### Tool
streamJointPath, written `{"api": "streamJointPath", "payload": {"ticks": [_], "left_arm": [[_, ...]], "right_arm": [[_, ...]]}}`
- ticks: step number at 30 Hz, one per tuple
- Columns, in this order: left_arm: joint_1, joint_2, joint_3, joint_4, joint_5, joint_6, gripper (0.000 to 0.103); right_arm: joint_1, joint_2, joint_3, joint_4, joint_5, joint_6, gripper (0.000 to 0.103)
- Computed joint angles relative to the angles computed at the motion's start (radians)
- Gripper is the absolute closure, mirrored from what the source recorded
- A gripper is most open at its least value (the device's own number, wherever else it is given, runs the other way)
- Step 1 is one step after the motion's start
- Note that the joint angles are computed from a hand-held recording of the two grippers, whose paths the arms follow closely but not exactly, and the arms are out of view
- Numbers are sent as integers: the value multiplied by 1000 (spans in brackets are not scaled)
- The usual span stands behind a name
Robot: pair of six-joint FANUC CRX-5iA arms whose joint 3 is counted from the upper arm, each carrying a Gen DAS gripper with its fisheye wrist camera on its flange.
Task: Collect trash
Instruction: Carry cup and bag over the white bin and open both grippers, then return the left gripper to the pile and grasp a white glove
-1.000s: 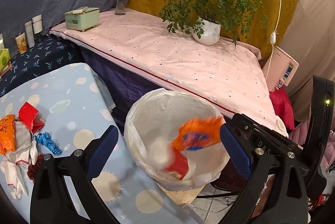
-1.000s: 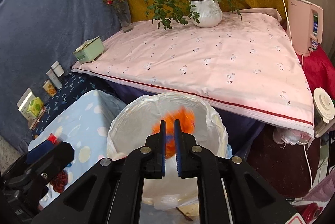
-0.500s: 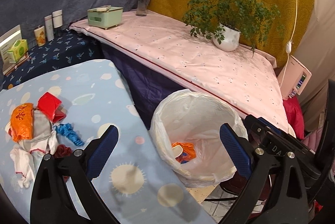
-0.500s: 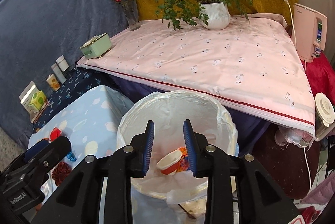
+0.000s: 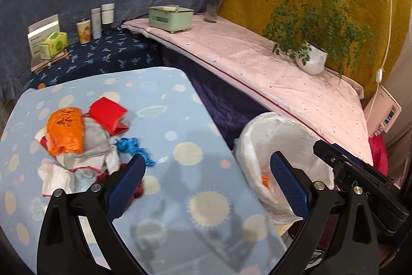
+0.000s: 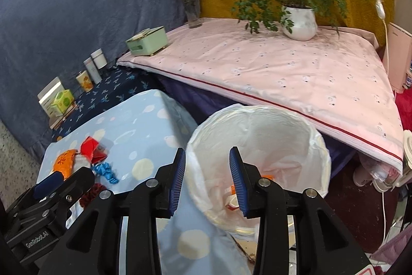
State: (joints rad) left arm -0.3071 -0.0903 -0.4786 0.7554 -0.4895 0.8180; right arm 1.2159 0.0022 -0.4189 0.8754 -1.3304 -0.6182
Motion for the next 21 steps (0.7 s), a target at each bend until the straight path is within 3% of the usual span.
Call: {"api": "streamJointPath", "payload": {"ticks": [5, 21], "left_arm": [[61, -10, -16, -17, 2, 20, 10], [260, 2, -36, -77, -12, 97, 10]], "right_arm": [[-14, 51, 52, 7, 42, 53, 61], [-62, 225, 239, -30, 180, 237, 60]]}}
